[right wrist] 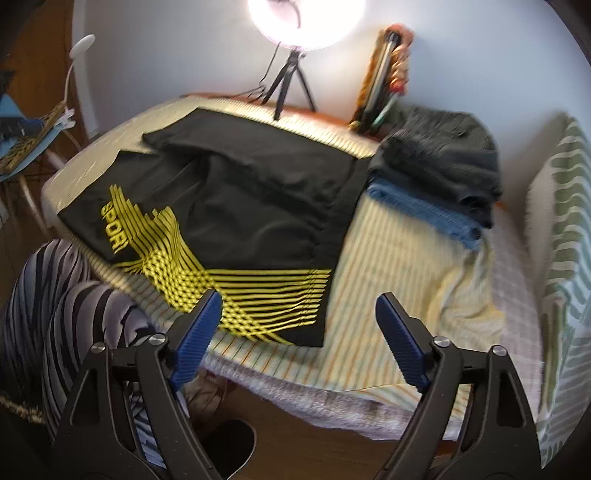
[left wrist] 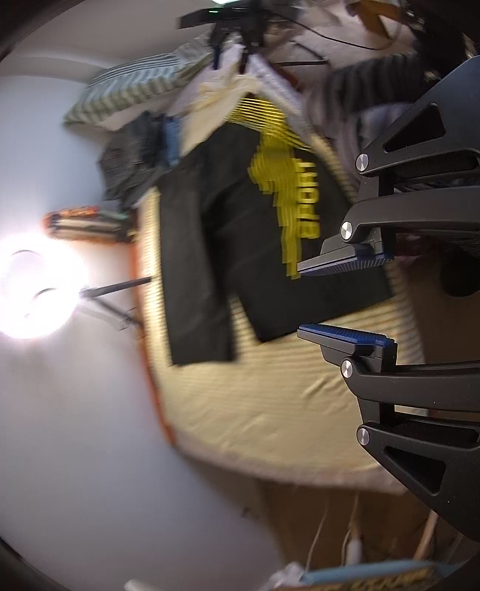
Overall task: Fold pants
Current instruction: 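Move both tools toward the waistband and leg hems of the black pants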
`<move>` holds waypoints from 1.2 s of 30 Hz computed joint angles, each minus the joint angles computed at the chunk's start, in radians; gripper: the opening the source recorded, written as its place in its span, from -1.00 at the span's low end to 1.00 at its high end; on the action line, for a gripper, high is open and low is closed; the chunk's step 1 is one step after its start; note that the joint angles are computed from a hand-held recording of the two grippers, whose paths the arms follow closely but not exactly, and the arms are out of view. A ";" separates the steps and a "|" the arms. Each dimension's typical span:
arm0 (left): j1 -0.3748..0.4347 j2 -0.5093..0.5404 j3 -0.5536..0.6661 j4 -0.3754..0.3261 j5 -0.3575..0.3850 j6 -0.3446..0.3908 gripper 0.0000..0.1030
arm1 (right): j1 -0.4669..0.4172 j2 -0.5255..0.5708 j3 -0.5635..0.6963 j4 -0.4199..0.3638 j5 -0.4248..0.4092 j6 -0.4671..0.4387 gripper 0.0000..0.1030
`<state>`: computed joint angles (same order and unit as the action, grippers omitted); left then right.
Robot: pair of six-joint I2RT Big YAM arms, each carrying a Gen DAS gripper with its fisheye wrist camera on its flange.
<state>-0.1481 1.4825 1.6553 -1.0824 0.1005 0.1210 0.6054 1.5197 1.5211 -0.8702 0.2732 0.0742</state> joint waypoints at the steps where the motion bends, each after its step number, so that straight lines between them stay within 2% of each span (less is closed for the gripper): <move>1: -0.002 -0.001 -0.026 -0.003 0.004 0.016 -0.51 | 0.001 0.005 0.000 -0.002 -0.002 -0.012 0.67; 5: -0.012 0.007 -0.087 -0.033 0.030 0.070 -0.51 | 0.015 0.040 0.023 -0.020 -0.032 -0.067 0.58; 7: -0.032 0.012 -0.110 -0.055 0.012 0.111 -0.63 | 0.028 0.064 0.041 -0.029 -0.037 -0.099 0.57; 10: -0.060 0.015 -0.142 -0.050 -0.015 0.164 -0.64 | 0.039 0.100 0.068 -0.039 -0.043 -0.134 0.53; 12: -0.070 0.020 -0.146 -0.053 -0.028 0.187 -0.64 | 0.038 0.122 0.086 -0.056 -0.065 -0.141 0.41; 15: -0.076 0.032 -0.152 -0.049 -0.037 0.220 -0.65 | 0.042 0.139 0.097 -0.068 -0.068 -0.161 0.37; 25: -0.085 0.056 -0.157 -0.050 -0.071 0.258 -0.64 | 0.025 0.163 0.107 -0.100 -0.124 -0.233 0.37; 28: -0.091 0.059 -0.162 -0.038 -0.106 0.272 -0.64 | 0.021 0.178 0.106 -0.113 -0.107 -0.260 0.37; 31: -0.082 0.070 -0.155 -0.042 -0.100 0.257 -0.64 | 0.012 0.194 0.109 -0.117 -0.116 -0.261 0.37; 36: -0.071 0.085 -0.149 -0.044 -0.100 0.278 -0.64 | 0.007 0.202 0.098 -0.101 -0.109 -0.264 0.37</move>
<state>-0.2195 1.5672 1.5062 -1.1263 0.0004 0.3986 0.6127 1.7218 1.6188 -0.9708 0.1646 -0.1902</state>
